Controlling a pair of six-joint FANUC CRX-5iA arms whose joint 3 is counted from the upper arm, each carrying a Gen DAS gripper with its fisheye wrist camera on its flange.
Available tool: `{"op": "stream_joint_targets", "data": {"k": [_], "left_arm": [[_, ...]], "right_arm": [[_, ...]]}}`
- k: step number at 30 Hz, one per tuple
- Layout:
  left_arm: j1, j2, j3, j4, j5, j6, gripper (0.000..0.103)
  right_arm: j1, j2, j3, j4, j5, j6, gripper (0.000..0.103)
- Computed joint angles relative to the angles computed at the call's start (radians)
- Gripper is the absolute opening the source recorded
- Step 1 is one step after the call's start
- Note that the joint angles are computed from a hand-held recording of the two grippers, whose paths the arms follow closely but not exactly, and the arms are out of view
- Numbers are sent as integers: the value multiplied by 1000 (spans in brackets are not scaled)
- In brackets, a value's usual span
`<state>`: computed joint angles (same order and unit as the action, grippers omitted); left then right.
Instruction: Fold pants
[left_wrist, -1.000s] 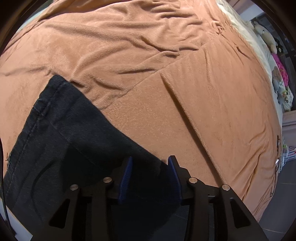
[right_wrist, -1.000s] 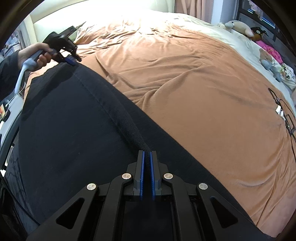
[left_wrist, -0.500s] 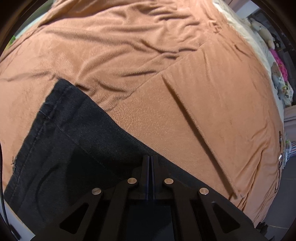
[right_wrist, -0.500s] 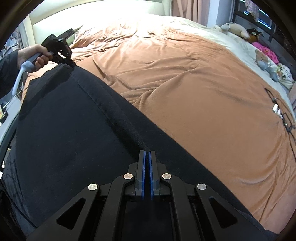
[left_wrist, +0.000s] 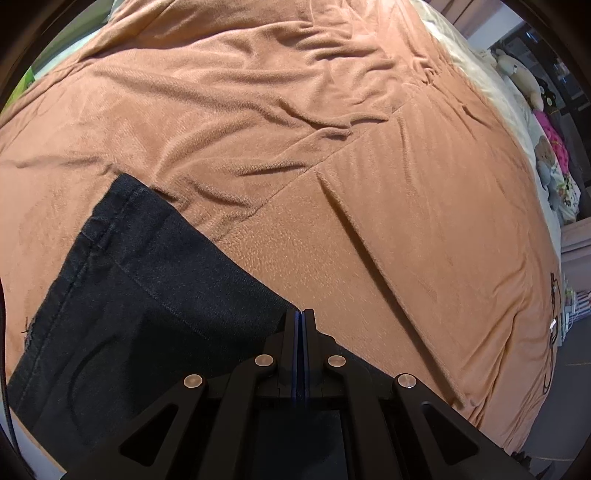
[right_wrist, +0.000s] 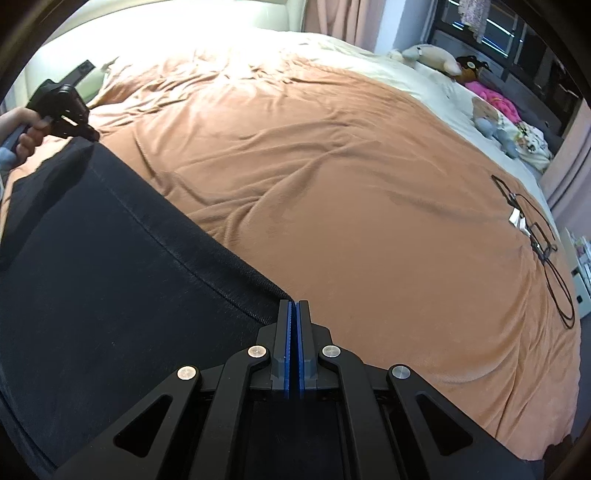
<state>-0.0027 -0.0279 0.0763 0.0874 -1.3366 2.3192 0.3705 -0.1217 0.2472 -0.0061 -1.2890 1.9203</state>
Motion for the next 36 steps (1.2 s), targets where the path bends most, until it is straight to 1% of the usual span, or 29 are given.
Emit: {"op": "stream_joint_targets", "data": {"k": [4,8,12,14,15,16,17,18,20,24,25,27,29,30,31,36], "left_arm": [[-5,15,-4,-10,12,2,1],[-5,15,-23,-7,30,2,1],[-11,27,0,-17,12,-24,3],[-7,24,3,-12,7,-29,5],[-6,23,5,-11,0,-36,9],[-7,24,11,-12,-8,-44,13],[-6,19,13,-11,-16,-54,25],[-3,4,1,-7,-11,-60,35],[1,-23,-13,-5,-2,-73,40],[-2,-76,-34,-11,-7,-111,40],[-2,-89,-41,-9,-5,-119,41],[1,-118,-59,-2,-5,-143,41],[1,-146,-76,5,-2,-165,41],[-2,-161,-86,8,1,-174,41],[-2,-177,-96,15,2,-186,41],[-10,-257,-150,21,7,-218,41]], "right_arm": [[23,22,-20,45,24,-53,0],[28,51,-14,48,22,-78,0],[4,68,18,14,11,-96,0],[6,56,2,54,34,-131,0],[2,56,9,59,29,-147,0],[-14,57,26,34,13,-153,0],[-45,66,63,-21,-18,-154,0],[-56,64,75,-40,-33,-165,0],[-70,51,79,-50,-39,-183,1],[-73,7,66,-64,-58,-203,2],[-77,-3,66,-78,-67,-203,4],[-79,-31,53,-89,-70,-207,17],[-78,-73,20,-83,-51,-214,49],[-73,-100,-3,-77,-35,-221,53],[-69,-125,-26,-72,-25,-228,54],[-3,-233,-114,1,-22,-309,54]]}}
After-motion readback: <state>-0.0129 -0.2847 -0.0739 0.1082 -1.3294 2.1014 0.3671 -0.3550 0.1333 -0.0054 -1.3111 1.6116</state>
